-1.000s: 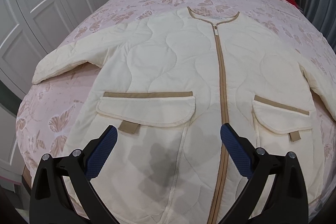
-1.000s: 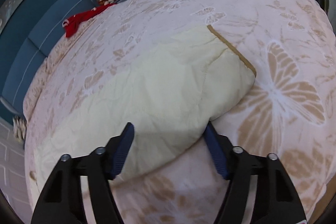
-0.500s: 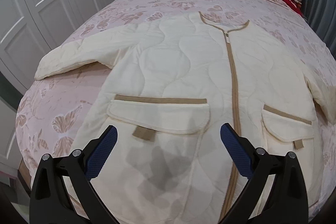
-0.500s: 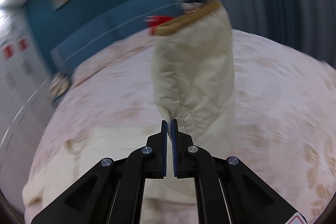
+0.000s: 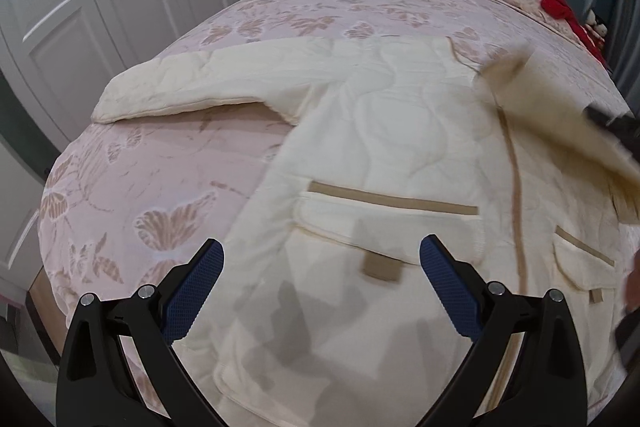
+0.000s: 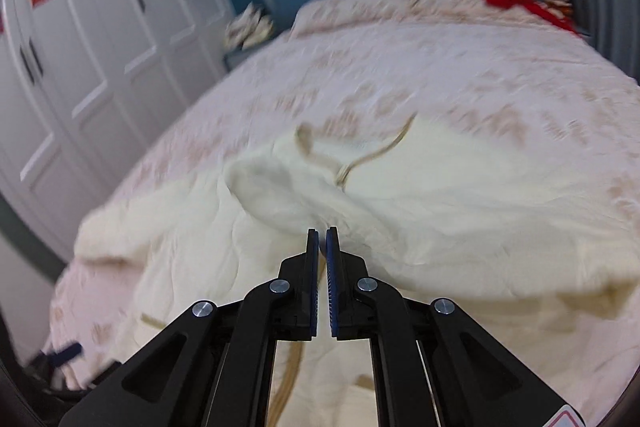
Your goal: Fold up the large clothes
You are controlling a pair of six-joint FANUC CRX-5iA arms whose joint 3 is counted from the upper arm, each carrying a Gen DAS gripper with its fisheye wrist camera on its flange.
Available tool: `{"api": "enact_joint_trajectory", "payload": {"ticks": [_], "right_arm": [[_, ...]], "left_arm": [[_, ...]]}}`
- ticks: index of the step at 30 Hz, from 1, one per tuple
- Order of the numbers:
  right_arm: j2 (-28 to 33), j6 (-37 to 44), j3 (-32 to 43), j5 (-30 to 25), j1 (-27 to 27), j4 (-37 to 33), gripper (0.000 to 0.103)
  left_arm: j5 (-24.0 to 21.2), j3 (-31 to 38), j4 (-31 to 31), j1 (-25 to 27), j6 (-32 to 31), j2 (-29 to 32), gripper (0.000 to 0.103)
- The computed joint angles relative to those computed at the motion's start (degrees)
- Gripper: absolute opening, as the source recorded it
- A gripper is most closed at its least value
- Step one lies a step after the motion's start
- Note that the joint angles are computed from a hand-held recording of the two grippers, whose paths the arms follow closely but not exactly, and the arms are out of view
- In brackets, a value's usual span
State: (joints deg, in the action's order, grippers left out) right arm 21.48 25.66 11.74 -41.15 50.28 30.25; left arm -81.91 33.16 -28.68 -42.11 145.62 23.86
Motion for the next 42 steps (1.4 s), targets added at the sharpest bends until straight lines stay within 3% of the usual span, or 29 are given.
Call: {"api": "enact_joint_trajectory", "payload": {"ticks": [3, 8, 13, 19, 24, 27, 29, 30, 31, 32, 35, 42], "right_arm": [[4.45, 6.86, 5.89, -3.35, 0.89, -6.96, 0.005], [3.73, 6.69, 4.05, -4.33, 3.38, -6.85, 0.009], [-5.64, -10.05, -9.67, -0.52, 4.83, 5.39, 0.047], [-16.16, -23.9, -21.82, -5.69, 4.37, 11.68, 0.06], [-21.54, -29.47, -28.07, -4.63, 2.17, 9.89, 0.061], [-23.52, -32.07, -30.91, -1.22, 0.14, 8.52, 0.061], [-24.16, -33.31, -32.2, 1.35, -1.12, 8.1, 0.061], [-24.3, -33.93, -32.73, 3.14, -2.02, 7.95, 0.061], [-24.39, -34.46, -33.09, 4.24, -2.57, 7.95, 0.061], [-24.35, -35.12, -33.44, 5.92, -3.4, 7.92, 0.061], [-23.92, -36.98, -33.95, 10.42, -5.9, 7.64, 0.061], [-20.29, -34.88, -31.07, 14.42, -8.7, 4.42, 0.061]], "left_arm": [[2.12, -2.15, 1.52, 1.27, -0.2, -1.19, 0.096], [8.41, -4.46, 7.6, 3.91, -2.34, -2.0, 0.096], [16.56, -4.23, 15.55, 6.38, -3.38, -0.1, 0.096], [25.4, -0.24, 29.78, 9.29, -7.84, 7.56, 0.096], [25.5, 7.22, 39.63, 10.32, -10.48, 16.61, 0.095], [26.72, 7.37, 44.33, 10.98, -10.25, 18.6, 0.082], [27.46, 7.3, 46.36, 11.5, -11.37, 19.02, 0.053], [27.56, 7.02, 46.69, 11.67, -12.12, 18.77, 0.045], [27.18, 7.68, 46.37, 11.93, -12.98, 18.82, 0.026], [26.88, 8.1, 45.98, 12.22, -13.79, 18.77, 0.013], [27.25, 8.34, 43.42, 13.15, -16.07, 16.86, 0.009], [22.99, 12.67, 27.14, 14.0, -13.81, 12.79, 0.007]]}}
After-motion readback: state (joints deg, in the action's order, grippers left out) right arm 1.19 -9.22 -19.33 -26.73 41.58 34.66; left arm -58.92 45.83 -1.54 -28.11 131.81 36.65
